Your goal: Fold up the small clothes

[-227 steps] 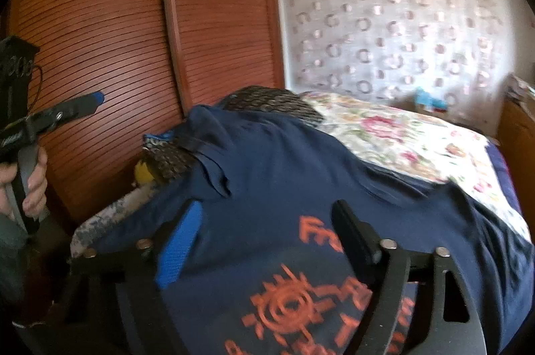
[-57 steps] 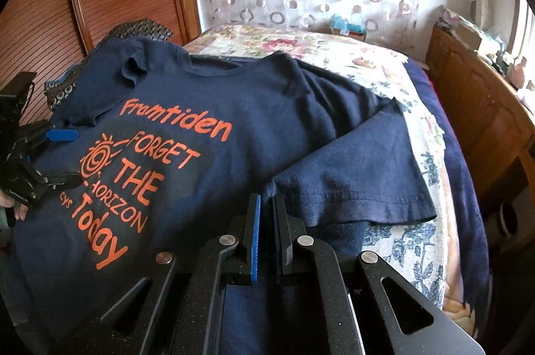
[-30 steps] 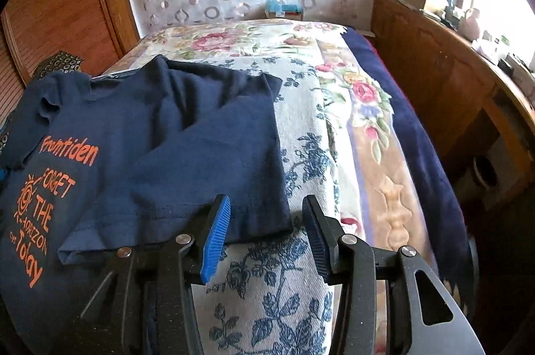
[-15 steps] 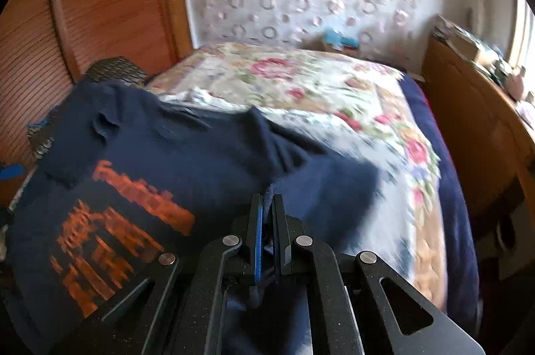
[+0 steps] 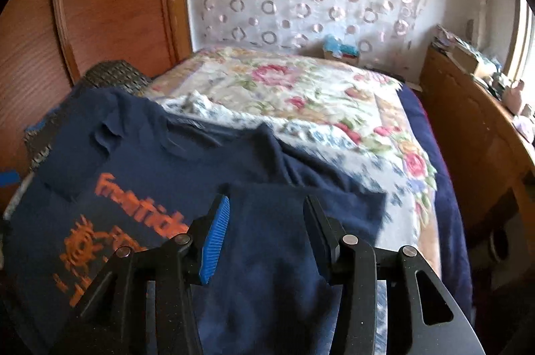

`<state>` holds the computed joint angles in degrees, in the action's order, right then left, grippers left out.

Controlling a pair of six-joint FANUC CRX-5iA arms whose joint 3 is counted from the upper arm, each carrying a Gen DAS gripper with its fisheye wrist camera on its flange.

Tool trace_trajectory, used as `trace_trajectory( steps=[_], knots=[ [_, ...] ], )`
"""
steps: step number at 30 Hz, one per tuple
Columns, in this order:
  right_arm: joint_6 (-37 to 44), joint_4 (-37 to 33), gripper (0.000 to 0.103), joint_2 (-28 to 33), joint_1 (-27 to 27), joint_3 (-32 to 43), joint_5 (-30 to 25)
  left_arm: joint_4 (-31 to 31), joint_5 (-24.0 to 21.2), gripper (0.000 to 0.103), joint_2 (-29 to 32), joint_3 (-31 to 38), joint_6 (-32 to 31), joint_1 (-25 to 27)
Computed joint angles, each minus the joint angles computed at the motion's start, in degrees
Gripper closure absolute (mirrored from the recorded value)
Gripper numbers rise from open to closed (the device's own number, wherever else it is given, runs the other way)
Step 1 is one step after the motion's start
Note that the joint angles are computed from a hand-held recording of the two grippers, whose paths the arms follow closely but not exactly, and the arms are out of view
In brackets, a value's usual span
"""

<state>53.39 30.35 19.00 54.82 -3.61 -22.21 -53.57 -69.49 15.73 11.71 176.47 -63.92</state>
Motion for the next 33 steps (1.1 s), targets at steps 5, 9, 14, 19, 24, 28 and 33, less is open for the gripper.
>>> trace_trajectory(
  steps=[5, 9, 14, 19, 24, 28, 33],
  knots=[
    [-0.8, -1.0, 0.055, 1.9, -1.3, -0.4, -1.6, -0.3, -0.4, 0.000, -1.9, -1.6, 0.2, 1.0],
    [-0.9, -1.8, 0.055, 4.2, -2.2, 0.8, -2.5, -0.9, -0.1, 0.004, -4.0, -3.7, 0.1, 1.9],
    [-2.1, -1.3, 0.055, 5.5, -2.5, 1.3, -1.3, -0.7, 0.4, 0.013, -6.7, -6.2, 0.0, 4.0],
    [-4.5, 1.0, 0.054, 4.4, -2.8, -1.2, 0.4, 0.5, 0.7, 0.026, -8.5, -7.7, -1.6, 7.0],
    [-4.9, 1.8, 0.052, 3.1, -3.0, -2.7, 0.5, 2.4, 1.1, 0.034, -8.9, -8.2, -4.3, 10.7],
    [-3.4, 0.2, 0.051, 3.2, -3.1, -2.1, 0.3, 3.9, 2.1, 0.043, -8.9, -8.5, -5.8, 13.7],
    [-3.5, 0.5, 0.051, 3.2, -3.1, -2.2, 0.3, 5.5, 3.0, 0.047, -9.0, -8.9, -7.5, 17.2]
  ],
)
